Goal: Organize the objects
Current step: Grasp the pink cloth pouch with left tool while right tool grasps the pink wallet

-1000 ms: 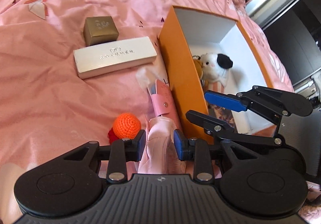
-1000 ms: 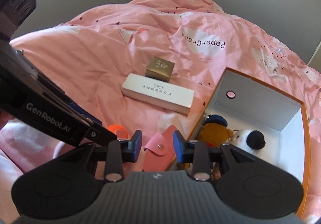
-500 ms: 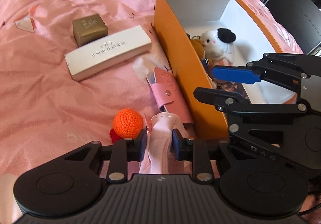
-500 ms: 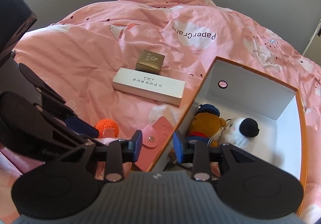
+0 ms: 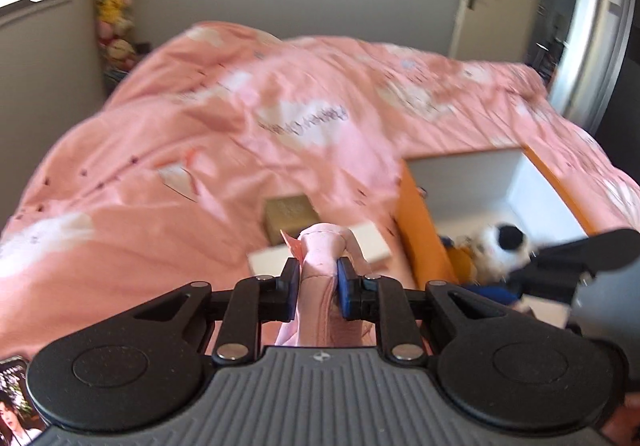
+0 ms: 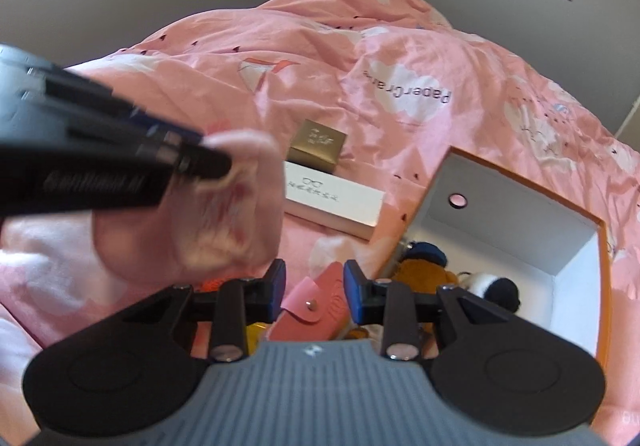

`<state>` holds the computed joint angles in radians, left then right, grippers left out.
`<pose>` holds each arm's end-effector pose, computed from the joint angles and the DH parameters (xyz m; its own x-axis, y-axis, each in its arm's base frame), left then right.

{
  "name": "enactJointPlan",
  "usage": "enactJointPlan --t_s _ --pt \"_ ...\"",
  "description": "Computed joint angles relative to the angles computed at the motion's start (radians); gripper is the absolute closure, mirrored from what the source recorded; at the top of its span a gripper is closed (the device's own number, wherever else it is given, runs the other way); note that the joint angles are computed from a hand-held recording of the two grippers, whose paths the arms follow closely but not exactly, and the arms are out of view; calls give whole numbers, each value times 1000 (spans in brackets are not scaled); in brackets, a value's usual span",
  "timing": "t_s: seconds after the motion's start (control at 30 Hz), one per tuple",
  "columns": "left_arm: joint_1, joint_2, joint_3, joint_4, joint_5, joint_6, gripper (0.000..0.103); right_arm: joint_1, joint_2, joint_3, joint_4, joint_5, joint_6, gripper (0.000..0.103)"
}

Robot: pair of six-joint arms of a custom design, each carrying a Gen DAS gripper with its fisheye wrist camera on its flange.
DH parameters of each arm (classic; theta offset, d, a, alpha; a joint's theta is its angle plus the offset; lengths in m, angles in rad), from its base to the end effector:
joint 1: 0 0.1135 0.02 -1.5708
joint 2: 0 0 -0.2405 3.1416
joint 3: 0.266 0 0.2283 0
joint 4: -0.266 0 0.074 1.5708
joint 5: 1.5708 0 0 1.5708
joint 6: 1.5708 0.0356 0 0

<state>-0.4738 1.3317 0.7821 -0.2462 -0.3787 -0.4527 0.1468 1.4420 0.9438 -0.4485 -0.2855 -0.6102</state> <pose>0.2348 -0.1056 0.2068 -0.6564 -0.1201 -0.7448 -0.1038 0.9922 -0.0685 0.2701 0.0501 0.2117 -0.4842 -0.6274 -0.6099 -0.7084 0.6902 -0.1476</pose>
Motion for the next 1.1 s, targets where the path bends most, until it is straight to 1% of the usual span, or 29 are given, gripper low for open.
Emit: enactJointPlan --t_s 0.03,0.1,0.17,0.27,0.4,0.47,0.53,0.63,0.7,0.8,0.9,0.93,0.97,1.03,1.1 --pt "15 11 -1 13 -4 -2 81 17 18 18 -11 11 -5 69" --pt "60 27 -18 56 20 -1 81 60 62 55 -28 58 -9 70" --pt "118 56 -20 66 83 -10 81 92 124 110 -60 96 -7 70" --pt "198 92 -31 76 203 -40 81 123 243 228 -152 144 -3 69" --pt "239 163 -28 69 283 -68 80 176 352 319 -205 257 8 69" --pt "248 178 -19 47 301 -67 78 204 403 359 -233 310 18 64" --pt "262 181 -9 32 322 -61 76 227 456 397 -254 360 43 62" --pt "301 192 8 11 377 -77 73 257 511 416 -238 440 69 61" --pt "325 214 30 -6 400 -85 73 272 534 423 -219 479 77 58" --pt "364 235 40 -12 441 -93 73 291 564 454 -233 520 103 52" --pt "406 258 40 -6 464 -104 72 319 585 453 -225 581 103 48" --pt "416 263 40 -5 468 -102 72 327 587 445 -220 598 94 45" --pt "426 270 42 -4 476 -101 71 337 589 430 -204 623 80 44" --pt "439 286 50 -7 493 -93 68 351 582 385 -151 666 34 44" --pt "438 299 60 -14 488 -85 65 356 565 352 -118 686 9 52"
